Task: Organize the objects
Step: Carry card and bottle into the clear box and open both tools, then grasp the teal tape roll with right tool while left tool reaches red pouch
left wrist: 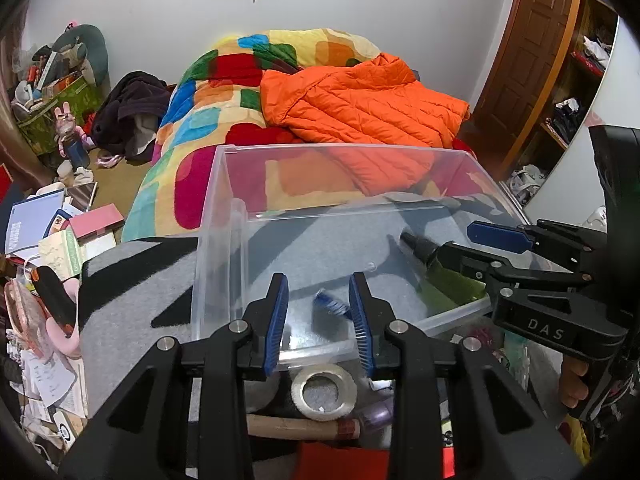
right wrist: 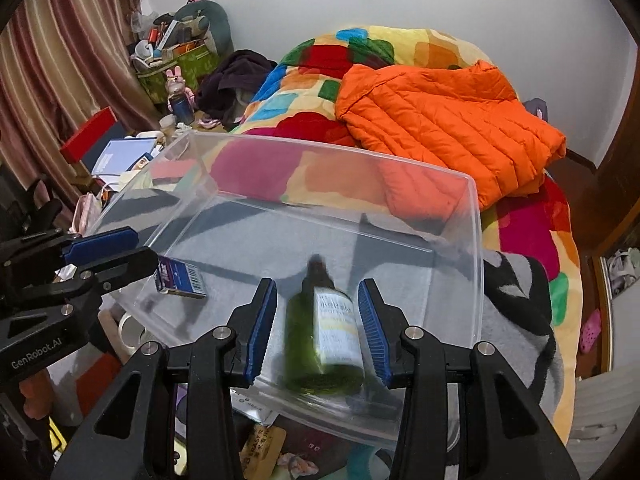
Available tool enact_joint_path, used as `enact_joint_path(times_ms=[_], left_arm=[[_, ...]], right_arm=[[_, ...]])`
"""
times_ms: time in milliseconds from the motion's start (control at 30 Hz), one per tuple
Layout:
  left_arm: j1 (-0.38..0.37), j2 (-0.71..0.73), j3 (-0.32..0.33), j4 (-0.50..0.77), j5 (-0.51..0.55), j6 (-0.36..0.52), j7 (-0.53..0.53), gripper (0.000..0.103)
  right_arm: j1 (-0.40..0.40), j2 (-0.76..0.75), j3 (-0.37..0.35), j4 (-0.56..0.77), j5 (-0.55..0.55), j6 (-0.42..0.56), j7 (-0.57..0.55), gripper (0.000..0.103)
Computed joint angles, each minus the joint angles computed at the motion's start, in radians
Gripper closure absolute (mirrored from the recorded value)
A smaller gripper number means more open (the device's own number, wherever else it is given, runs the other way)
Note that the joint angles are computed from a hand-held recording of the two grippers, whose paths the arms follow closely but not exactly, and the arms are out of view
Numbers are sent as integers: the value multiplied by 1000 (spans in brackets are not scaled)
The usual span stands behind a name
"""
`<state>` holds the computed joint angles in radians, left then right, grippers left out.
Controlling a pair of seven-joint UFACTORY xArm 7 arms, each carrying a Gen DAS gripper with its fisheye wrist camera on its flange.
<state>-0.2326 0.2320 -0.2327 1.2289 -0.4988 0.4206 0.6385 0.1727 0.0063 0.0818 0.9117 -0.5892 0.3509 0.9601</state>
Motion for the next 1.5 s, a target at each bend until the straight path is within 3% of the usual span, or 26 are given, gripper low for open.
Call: enact_joint_path(times_ms=[200, 333, 567, 633, 967, 1133, 1233, 1333, 1400, 1500], left_arm=[[1, -49, -10, -58, -33, -55, 40, 52], [0, -121, -20, -133, -119, -127, 132, 37], [-50, -239, 28, -243, -252, -215, 254, 11], [-74, -272, 49, -278, -293, -239, 289, 7], [-164, -330, 115, -384, -292, -190, 310, 5], [-166, -283, 90, -379, -197, -161, 222, 5], [-162, -254, 62, -381, -63, -206, 91, 5], [-156, -250, 59, -392, -32, -227, 79, 5], [-151, -260, 64, -408, -38, -232, 97, 5], [-140, -287, 79, -455, -11, -264, 106, 5]], right_arm=[[-3, -38, 11, -21, -87, 6, 77, 52], [-16, -87, 33, -47, -149, 20, 141, 43], [-73, -227, 96, -138, -201, 20, 232, 25], [-92, -264, 120, -161, -207, 32, 249, 23], [-133, -412, 199, -314, -127, 68, 255, 21], [-148, -403, 194, -373, -58, 25, 242, 21], [-163, -367, 178, -397, -15, -38, 237, 21], [-178, -328, 169, -407, 16, -93, 220, 22], [-181, -307, 157, -415, 43, -134, 199, 26], [-184, -295, 143, -435, 89, -185, 161, 40]])
